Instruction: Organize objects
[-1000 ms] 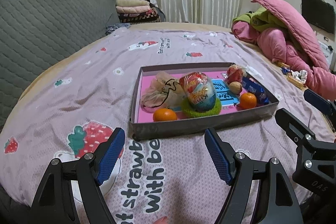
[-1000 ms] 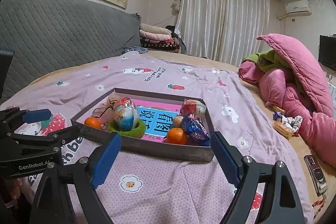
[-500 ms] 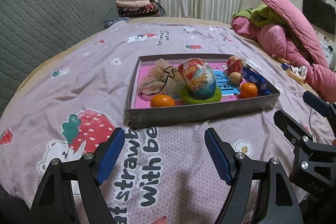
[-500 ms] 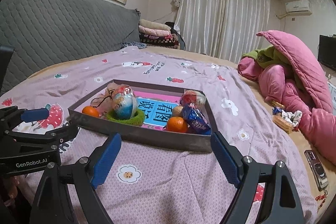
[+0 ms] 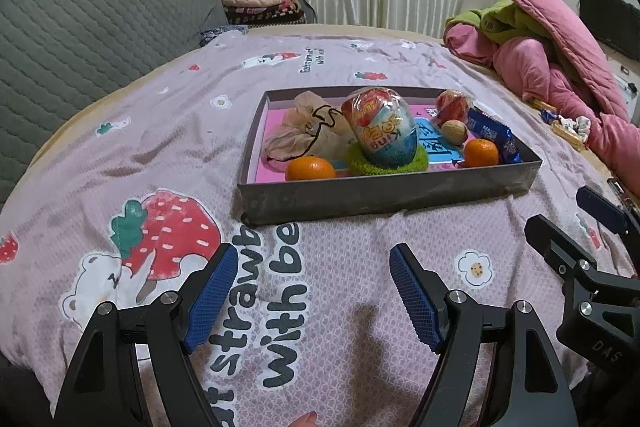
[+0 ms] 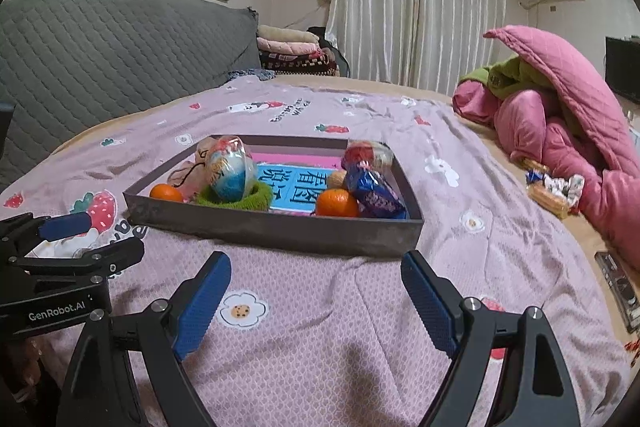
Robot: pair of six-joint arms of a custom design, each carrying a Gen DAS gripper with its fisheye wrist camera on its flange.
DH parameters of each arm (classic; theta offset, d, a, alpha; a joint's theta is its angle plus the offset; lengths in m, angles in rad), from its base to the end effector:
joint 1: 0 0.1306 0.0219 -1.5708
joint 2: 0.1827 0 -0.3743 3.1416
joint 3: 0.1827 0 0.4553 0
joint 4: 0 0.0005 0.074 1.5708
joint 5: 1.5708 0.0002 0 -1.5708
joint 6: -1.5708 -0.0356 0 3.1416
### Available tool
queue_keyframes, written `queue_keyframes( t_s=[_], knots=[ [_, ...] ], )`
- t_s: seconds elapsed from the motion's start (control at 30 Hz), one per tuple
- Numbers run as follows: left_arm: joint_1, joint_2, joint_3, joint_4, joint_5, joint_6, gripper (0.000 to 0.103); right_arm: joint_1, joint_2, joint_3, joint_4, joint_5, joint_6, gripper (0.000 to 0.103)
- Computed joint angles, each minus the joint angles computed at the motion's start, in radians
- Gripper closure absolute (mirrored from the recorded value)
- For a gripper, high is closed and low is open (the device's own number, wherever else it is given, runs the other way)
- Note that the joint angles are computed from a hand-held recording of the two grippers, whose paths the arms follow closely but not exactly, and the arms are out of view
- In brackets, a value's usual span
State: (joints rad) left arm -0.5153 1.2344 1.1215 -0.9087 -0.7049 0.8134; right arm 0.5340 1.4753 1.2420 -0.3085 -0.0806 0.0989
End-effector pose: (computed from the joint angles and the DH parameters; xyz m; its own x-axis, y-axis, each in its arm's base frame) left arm 0.4197 -0.2118 0.3628 -0.5688 -0.3139 -0.7602 -0.4836 0.8753 0.0004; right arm 0.5077 0.3029 0.3416 -0.3858 -0.3424 -0.8567 -0.6077 0.7929 -0.0433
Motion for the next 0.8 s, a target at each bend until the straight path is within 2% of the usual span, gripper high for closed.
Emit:
queue_keyframes(
  t_s=[0.4,0.8],
  knots=[
    [0.002,0.012,-0.011,0.012,-0.002,0.002,0.024,0.004,0.017,-0.020,-0.007,0.016,0.008,0.016],
    [-0.013,0.022,-0.021,0.022,-0.023,-0.006,0.024,0.010,0.000,-0.055,0.035,0.028,-0.003,0.016]
  ],
)
